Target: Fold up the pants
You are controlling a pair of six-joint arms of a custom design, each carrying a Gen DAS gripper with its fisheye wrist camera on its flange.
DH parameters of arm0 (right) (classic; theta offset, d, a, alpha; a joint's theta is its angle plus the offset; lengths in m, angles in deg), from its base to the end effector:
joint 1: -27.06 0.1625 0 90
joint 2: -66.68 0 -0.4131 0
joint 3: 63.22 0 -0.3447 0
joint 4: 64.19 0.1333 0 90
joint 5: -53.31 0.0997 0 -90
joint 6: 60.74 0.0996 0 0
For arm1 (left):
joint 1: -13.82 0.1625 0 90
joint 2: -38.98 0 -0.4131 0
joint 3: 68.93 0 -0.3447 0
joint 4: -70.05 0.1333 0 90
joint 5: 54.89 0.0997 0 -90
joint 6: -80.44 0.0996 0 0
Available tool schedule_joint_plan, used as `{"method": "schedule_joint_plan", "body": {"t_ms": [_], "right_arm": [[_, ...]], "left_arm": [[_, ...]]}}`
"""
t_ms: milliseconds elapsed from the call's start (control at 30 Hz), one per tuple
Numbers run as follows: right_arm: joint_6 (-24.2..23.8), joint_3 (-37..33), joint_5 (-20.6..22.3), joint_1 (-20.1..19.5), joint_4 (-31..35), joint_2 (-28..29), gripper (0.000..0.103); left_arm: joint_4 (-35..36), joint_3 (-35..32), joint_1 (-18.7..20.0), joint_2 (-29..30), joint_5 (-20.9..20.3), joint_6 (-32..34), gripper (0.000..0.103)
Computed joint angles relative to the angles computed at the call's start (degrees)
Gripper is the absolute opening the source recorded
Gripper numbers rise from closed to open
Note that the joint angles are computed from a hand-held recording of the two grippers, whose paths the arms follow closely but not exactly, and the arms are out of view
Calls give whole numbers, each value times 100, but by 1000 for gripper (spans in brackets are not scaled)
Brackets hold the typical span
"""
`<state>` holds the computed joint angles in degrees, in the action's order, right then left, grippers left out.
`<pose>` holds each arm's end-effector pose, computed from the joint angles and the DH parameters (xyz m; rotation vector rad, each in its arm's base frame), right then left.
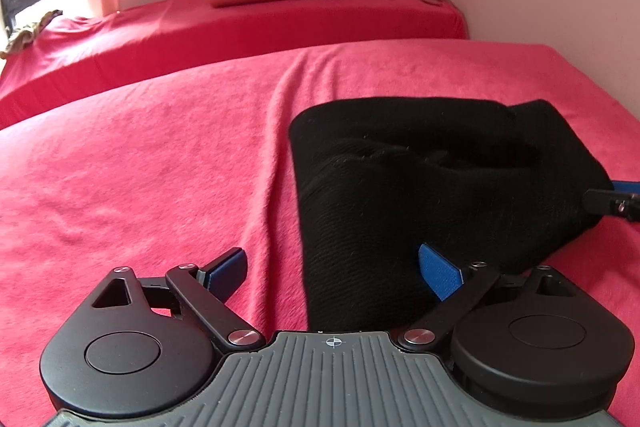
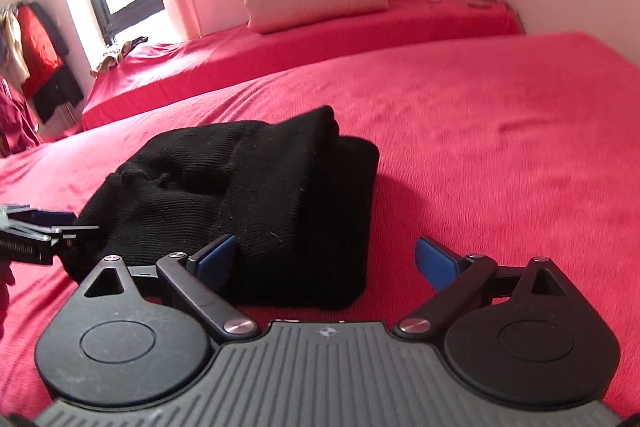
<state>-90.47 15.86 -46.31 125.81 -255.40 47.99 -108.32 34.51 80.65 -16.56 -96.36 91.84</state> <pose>0.2220 -0.6754 -0.0139 0.8091 -2.5746 0.9456 -0.0384 -0.6182 0.2619 0.3066 2.2237 -0.9143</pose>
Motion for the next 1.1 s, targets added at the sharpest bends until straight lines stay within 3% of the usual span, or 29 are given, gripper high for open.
{"method": "schedule_joint_plan", "body": {"t_ms": [167, 400, 500, 600, 900, 1100], "right_arm": [[311, 94, 70, -8, 127, -146, 98], [940, 112, 321, -74, 379, -350, 100], [1207, 6, 460, -108, 689, -381, 100], [1238, -164, 473, -88, 1005, -342, 101], [1336, -859, 323, -69, 1821, -40, 101], [1282, -1061, 466, -95, 1832, 111, 103]], "left_arm": [[236, 179, -71, -304, -97, -49, 103], [516, -3, 111, -542, -680, -384, 103], [828, -259, 316, -500, -1197, -698, 103], [1115, -534, 536, -382, -1677, -1018, 103], [1516, -995, 868, -66, -2398, -1333, 103], [1611, -1296, 1070, 161, -2999, -1394, 103]]}}
